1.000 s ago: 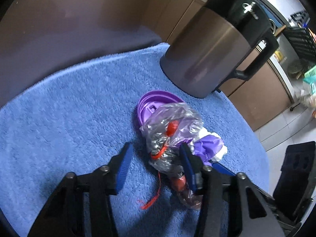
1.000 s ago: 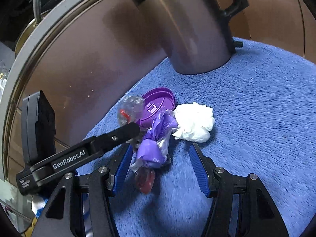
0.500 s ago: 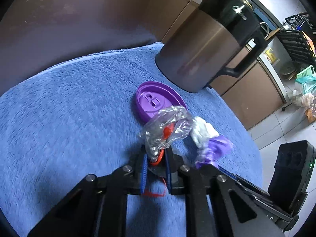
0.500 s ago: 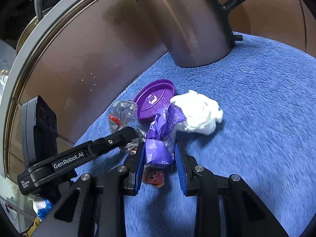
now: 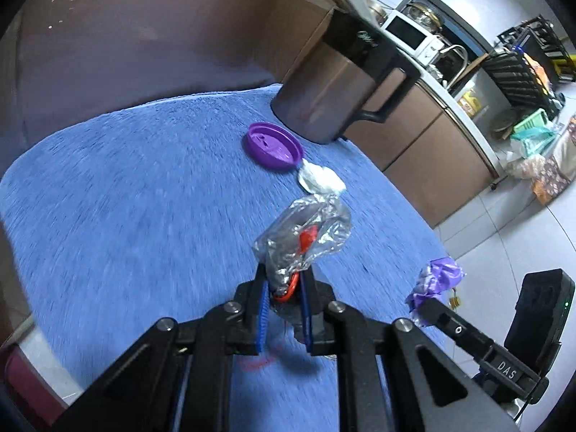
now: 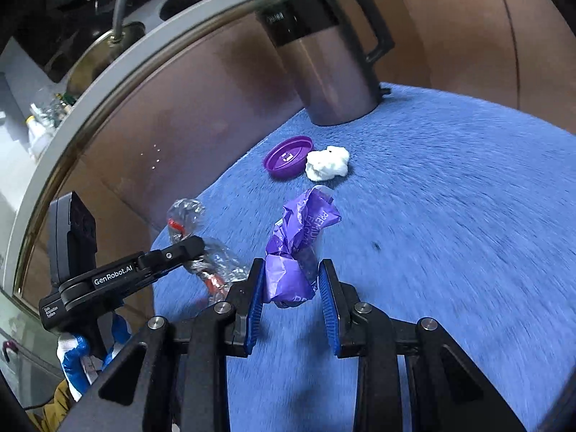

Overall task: Collect trash
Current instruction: 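Carry both wrappers over the steel bin with both tools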

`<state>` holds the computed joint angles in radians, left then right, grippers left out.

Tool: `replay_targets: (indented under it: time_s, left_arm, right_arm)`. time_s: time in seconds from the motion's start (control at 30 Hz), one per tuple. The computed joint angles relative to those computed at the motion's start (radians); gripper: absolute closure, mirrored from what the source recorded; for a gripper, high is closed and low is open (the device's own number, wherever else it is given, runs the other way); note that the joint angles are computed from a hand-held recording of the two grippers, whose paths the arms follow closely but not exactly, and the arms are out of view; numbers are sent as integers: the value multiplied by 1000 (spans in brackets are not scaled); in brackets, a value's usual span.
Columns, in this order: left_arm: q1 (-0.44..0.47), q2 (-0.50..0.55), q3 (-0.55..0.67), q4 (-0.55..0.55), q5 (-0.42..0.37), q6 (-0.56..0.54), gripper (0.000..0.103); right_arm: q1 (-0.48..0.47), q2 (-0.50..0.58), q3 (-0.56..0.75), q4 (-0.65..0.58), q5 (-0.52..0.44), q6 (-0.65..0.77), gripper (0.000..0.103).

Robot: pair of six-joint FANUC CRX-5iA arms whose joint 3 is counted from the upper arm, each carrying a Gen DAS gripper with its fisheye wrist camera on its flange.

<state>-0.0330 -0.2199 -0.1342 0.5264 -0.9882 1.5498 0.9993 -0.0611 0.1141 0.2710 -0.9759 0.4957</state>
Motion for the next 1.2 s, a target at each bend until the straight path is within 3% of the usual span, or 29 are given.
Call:
replay_targets:
  time_s: [0.3,0.5,0.63,0.83,1.2]
  left_arm:
    - [-93,-184,-11,-133,-42,82,89]
    - [-273,-223,94,-392,-66,230,89]
    - [-417,-206,176,-557,-96,314,89]
    - [-601,-149,283,-716,-149,380,89]
    - [-799,29,457,-822,-214,369,89]
  right_arm:
    - [210,-181,-141,262,-131,-251,73]
    - [376,-277,-207,420,-271,-398,73]
    - [482,-325,-237,507,-372,-472,73]
    - [605,-385,-283,608,-498,-568,73]
    - [813,-520,-403,750,-782,-752,73]
